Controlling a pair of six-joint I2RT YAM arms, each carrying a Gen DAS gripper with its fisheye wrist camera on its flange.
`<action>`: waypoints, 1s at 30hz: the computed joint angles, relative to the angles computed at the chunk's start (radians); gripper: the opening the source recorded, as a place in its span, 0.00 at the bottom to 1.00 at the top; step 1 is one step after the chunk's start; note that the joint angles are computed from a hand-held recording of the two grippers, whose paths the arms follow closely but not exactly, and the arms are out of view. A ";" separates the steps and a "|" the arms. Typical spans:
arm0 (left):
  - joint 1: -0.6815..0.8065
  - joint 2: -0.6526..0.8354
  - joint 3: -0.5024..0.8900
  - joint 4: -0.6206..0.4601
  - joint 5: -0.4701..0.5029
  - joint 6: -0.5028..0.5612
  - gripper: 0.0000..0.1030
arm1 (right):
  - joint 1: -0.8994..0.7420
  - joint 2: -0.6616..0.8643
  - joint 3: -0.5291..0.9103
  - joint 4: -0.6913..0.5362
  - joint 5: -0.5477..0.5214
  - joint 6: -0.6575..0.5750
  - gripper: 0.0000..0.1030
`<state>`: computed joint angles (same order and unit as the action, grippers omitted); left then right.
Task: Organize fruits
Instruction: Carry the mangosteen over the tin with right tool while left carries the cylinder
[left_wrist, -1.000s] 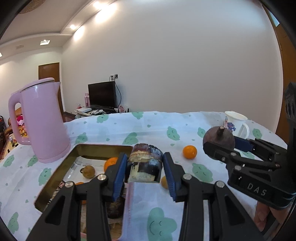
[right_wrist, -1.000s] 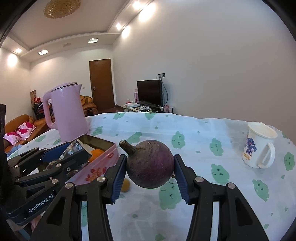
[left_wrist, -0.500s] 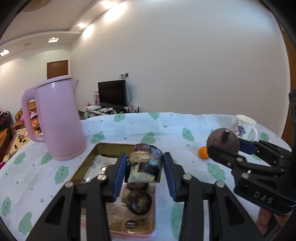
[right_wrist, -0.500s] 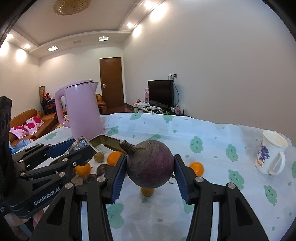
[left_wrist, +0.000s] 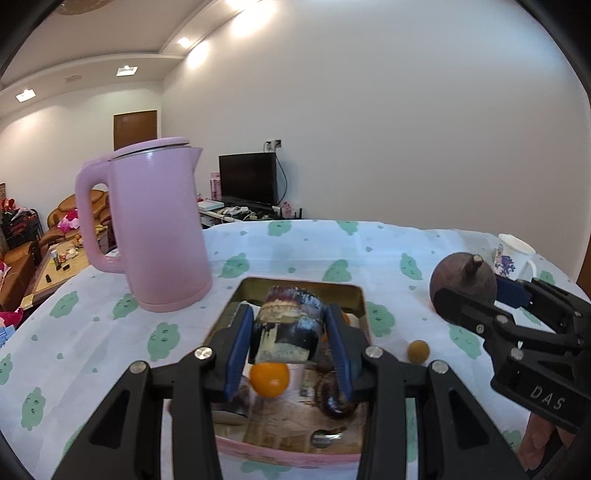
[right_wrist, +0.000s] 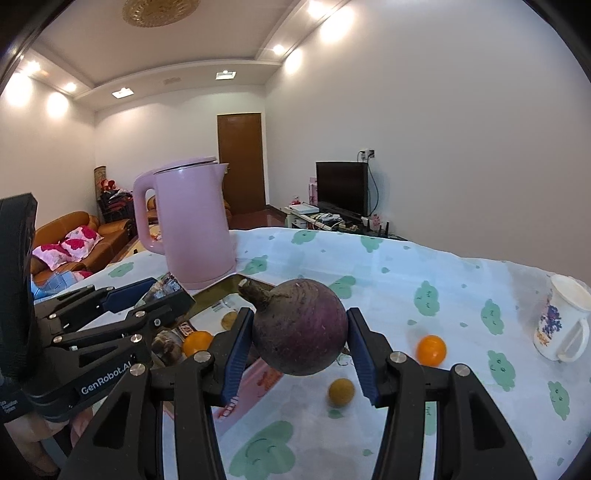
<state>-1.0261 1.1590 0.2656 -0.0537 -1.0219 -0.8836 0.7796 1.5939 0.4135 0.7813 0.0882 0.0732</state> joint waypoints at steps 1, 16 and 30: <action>0.004 -0.012 -0.005 -0.007 0.001 0.000 0.40 | 0.004 0.008 0.006 0.001 -0.001 0.000 0.51; 0.157 -0.197 -0.097 -0.044 0.088 0.072 0.40 | 0.085 0.092 0.112 -0.042 0.021 0.004 0.51; 0.259 -0.242 -0.143 0.011 0.164 0.163 0.40 | 0.135 0.166 0.174 -0.064 0.034 0.004 0.51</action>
